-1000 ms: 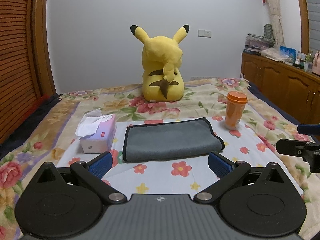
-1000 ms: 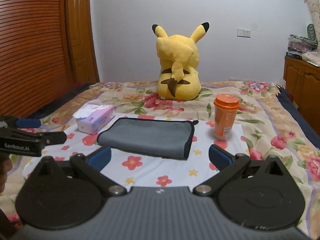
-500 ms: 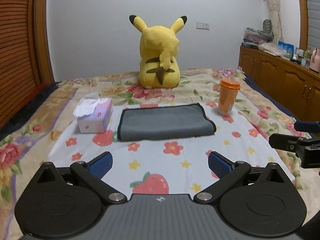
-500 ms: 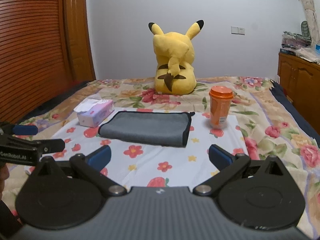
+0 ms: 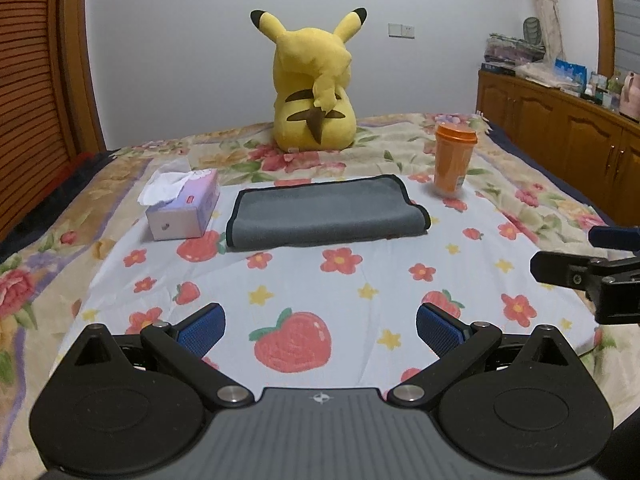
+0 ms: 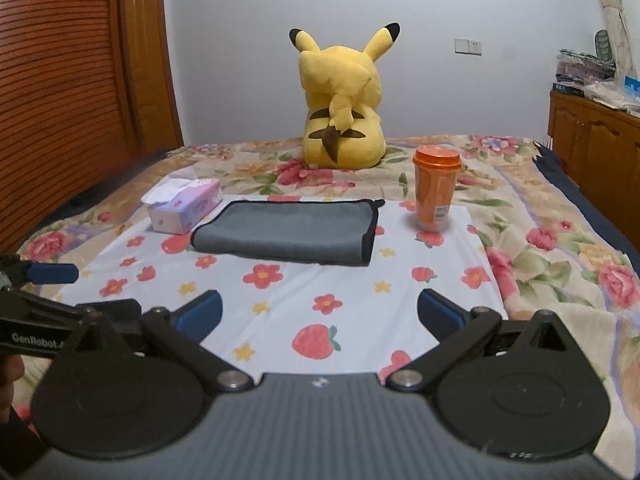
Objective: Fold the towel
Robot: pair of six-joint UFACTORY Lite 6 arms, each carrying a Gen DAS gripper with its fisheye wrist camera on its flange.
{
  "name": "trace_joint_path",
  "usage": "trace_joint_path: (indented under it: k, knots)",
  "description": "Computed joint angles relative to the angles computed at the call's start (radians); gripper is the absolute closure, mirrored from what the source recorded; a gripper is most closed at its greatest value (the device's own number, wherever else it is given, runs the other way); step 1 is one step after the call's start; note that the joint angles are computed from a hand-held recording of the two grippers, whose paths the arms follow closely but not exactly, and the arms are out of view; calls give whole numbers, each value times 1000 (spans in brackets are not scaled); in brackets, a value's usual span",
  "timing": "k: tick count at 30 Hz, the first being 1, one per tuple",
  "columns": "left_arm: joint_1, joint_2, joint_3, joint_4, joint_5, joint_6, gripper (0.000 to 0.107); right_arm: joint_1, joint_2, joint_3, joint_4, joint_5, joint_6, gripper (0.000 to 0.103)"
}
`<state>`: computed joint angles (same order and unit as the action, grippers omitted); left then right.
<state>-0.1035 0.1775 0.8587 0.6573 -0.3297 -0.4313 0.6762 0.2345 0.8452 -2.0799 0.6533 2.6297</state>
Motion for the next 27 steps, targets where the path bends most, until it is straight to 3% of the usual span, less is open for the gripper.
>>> trace_joint_path:
  k: [13, 27]
  knots:
    - [18, 5, -41, -72, -48, 74, 4, 5, 49, 31, 51, 1, -50, 0]
    - [40, -50, -109, -140, -174, 149, 4, 29, 29, 0, 59, 80, -23, 0]
